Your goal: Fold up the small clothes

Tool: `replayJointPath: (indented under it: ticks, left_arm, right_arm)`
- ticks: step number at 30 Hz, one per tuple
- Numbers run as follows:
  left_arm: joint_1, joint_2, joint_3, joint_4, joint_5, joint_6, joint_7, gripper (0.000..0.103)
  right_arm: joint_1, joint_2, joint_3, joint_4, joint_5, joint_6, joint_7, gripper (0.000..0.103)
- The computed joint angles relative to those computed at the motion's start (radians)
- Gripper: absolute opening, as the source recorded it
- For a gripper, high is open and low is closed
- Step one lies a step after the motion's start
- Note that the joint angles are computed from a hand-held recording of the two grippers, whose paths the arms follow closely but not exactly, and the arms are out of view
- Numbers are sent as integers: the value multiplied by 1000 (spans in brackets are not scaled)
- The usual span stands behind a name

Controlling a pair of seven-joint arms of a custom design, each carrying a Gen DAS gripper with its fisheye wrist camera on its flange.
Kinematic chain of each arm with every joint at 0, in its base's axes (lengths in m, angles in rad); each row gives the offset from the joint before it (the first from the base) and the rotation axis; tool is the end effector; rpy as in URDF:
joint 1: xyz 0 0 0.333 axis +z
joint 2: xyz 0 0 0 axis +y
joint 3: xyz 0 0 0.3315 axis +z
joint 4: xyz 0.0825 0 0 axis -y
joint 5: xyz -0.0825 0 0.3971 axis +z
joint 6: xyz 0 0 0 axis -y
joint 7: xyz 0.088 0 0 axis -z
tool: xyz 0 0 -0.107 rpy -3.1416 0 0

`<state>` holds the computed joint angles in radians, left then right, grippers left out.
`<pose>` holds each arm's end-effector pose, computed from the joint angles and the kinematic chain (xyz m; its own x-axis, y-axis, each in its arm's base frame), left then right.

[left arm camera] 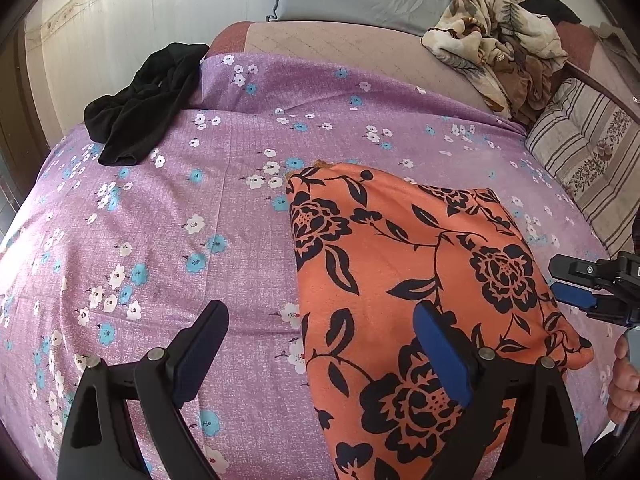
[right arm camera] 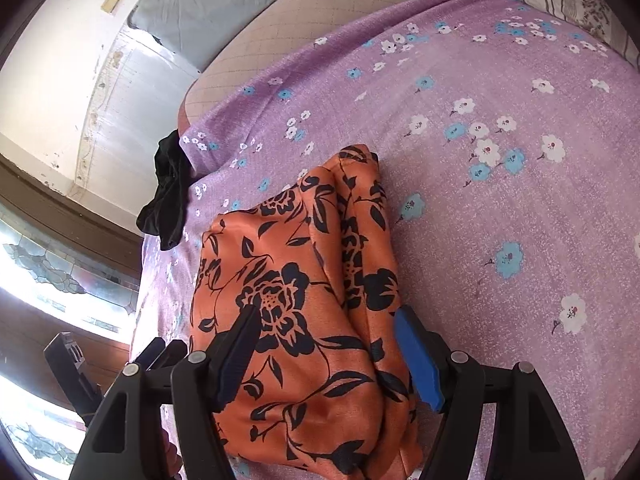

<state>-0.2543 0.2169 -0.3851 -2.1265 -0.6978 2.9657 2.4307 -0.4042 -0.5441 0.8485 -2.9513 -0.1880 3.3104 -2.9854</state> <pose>0.5253 -0.3251 0.3797 -0.7393 -0.6707 0.0595 -0.5414 0.5396 -0.6447 0.3379 0.1607 0.3513 -0.5875 -0.5339 -0.6081 -0.3703 0.8455 -0.3847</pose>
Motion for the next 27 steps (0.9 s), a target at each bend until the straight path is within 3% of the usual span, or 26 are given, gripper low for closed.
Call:
replayJointPath:
  ticks: [11,27]
  left_arm:
    - [-14,-10,13,-8,34,-27,-25,94]
    - [-22,-16,24,-25,39,-68,-7,94]
  right_arm:
    - [-83,65,95,-27,103,155,-86,72]
    - [-24,96,105,-24,280,160,-249,72]
